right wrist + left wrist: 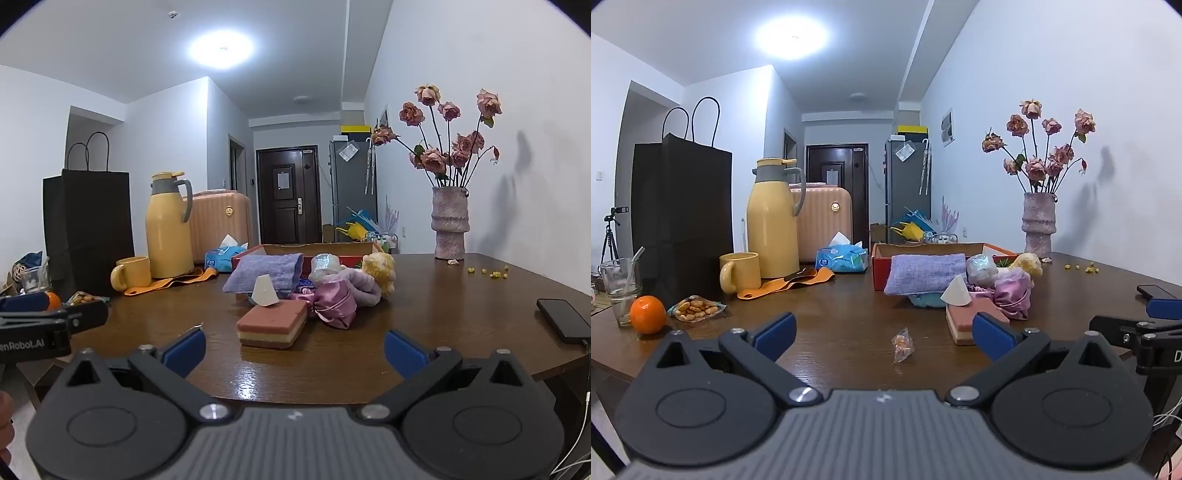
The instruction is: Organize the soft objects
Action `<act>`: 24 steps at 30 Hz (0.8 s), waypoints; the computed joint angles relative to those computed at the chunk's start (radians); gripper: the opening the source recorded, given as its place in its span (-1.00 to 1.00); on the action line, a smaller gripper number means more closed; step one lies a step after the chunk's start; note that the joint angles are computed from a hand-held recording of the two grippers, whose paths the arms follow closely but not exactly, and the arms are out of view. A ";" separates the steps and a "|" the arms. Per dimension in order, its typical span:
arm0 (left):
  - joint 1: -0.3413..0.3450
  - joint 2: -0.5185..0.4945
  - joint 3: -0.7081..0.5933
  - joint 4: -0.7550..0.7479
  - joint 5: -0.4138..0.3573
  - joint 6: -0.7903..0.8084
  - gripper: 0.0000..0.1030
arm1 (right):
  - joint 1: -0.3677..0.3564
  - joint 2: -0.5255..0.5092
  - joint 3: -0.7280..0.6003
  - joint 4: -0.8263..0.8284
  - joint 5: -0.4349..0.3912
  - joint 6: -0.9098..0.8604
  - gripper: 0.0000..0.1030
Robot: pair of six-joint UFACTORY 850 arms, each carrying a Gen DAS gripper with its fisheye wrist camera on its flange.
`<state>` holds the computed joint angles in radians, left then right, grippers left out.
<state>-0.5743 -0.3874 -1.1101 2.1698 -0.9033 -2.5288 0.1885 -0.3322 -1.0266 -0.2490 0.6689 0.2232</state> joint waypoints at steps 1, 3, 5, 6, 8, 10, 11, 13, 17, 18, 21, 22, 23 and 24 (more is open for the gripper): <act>0.000 0.000 0.001 0.006 -0.001 -0.002 1.00 | 0.000 -0.001 -0.001 0.003 0.001 0.000 1.00; 0.000 0.000 -0.001 0.002 0.003 -0.001 1.00 | 0.000 -0.002 -0.001 0.003 0.001 -0.002 1.00; 0.013 -0.007 -0.001 0.021 0.010 -0.016 1.00 | 0.000 -0.002 -0.003 0.003 -0.003 -0.006 1.00; 0.011 -0.002 0.004 0.017 0.009 -0.013 1.00 | 0.000 -0.002 -0.002 0.003 -0.003 -0.008 1.00; 0.009 -0.006 0.000 0.011 0.010 -0.010 1.00 | 0.000 -0.001 -0.001 0.006 0.000 -0.015 1.00; 0.008 -0.005 0.003 0.015 0.004 -0.014 1.00 | -0.008 -0.020 -0.019 -0.009 -0.004 0.005 1.00; 0.009 -0.004 0.004 0.016 0.004 -0.012 1.00 | -0.015 -0.034 -0.032 -0.019 -0.006 0.026 1.00; -0.001 -0.003 0.001 0.007 -0.006 0.002 1.00 | -0.011 -0.023 -0.028 -0.027 -0.014 0.045 1.00; -0.001 -0.003 0.003 0.008 -0.006 0.000 1.00 | -0.008 -0.015 -0.018 -0.019 -0.014 0.044 1.00; -0.001 -0.004 0.003 0.009 -0.007 -0.001 1.00 | -0.008 -0.013 -0.016 -0.017 -0.013 0.043 1.00; 0.000 -0.004 0.003 0.011 -0.005 -0.003 1.00 | -0.008 -0.011 -0.011 -0.009 -0.004 0.036 1.00; 0.000 -0.004 0.003 0.013 -0.006 -0.004 1.00 | -0.007 -0.010 -0.010 -0.005 -0.003 0.032 1.00; 0.001 -0.004 0.004 0.015 -0.006 -0.006 1.00 | -0.007 -0.010 -0.010 -0.004 -0.003 0.032 1.00; 0.001 -0.004 0.004 0.017 -0.006 -0.007 1.00 | -0.007 -0.010 -0.009 -0.003 -0.003 0.032 1.00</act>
<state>-0.5730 -0.3919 -1.1062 2.1868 -0.9096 -2.5359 0.1811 -0.3418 -1.0357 -0.2517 0.6664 0.2553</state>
